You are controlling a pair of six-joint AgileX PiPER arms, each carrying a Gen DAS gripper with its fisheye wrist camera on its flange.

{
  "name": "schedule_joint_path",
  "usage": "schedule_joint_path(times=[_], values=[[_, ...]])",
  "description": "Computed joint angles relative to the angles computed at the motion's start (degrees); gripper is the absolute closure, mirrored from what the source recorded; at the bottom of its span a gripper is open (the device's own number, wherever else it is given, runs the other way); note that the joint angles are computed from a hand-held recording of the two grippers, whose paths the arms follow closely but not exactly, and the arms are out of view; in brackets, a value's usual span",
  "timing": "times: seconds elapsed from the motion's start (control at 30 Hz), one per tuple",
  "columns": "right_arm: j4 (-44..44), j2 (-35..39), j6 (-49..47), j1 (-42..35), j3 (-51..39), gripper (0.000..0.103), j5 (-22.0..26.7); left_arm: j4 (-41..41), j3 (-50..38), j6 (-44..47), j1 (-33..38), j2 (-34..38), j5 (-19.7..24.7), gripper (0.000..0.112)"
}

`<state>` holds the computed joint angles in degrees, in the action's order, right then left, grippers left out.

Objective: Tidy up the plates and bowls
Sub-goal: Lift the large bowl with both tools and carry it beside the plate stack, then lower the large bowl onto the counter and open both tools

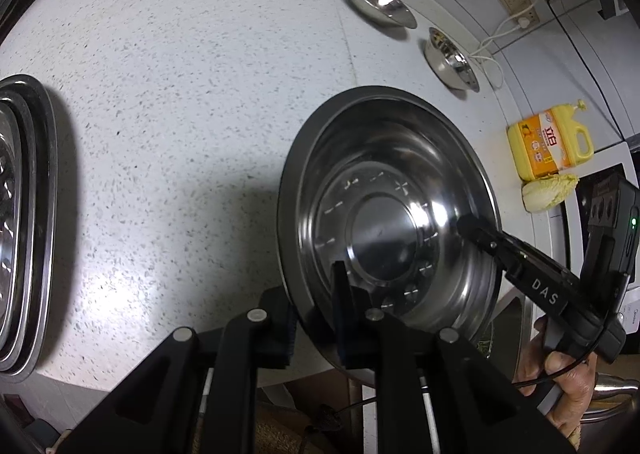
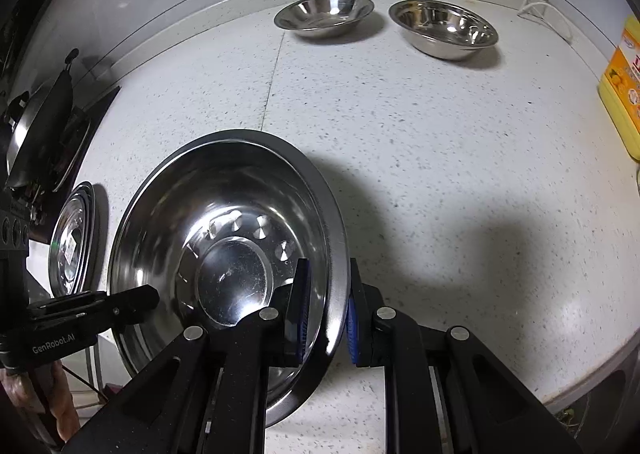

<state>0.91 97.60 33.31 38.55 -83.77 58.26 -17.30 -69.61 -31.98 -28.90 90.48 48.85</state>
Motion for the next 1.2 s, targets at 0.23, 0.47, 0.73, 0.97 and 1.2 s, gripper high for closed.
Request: schedule_joint_path(times=[0.23,0.47,0.73,0.97,1.2], values=[[-1.1,-4.9,3.3,0.9,5.1,0.089,-0.8,0.5,-1.6,1.4,-1.7,0.9,0.5,0.098],[-0.4,-7.1,5.3,1.0,9.2,0.088,-2.0,0.3,-2.0,3.2,-2.2,2.2,0.2,0.097],[-2.6,-9.7,6.7,0.6,10.3,0.083,-2.4,3.0,-2.8,3.0,-1.2,0.9,1.2,0.095],[-6.9,-12.7,7.5,-0.3,9.9,0.062,1.0,4.9,-5.5,3.3,2.1,0.8,3.3,0.070],[-11.8,-14.8,5.0,-4.8,8.6,0.061,5.6,4.4,-14.1,6.4,5.8,5.9,7.6,0.070]])
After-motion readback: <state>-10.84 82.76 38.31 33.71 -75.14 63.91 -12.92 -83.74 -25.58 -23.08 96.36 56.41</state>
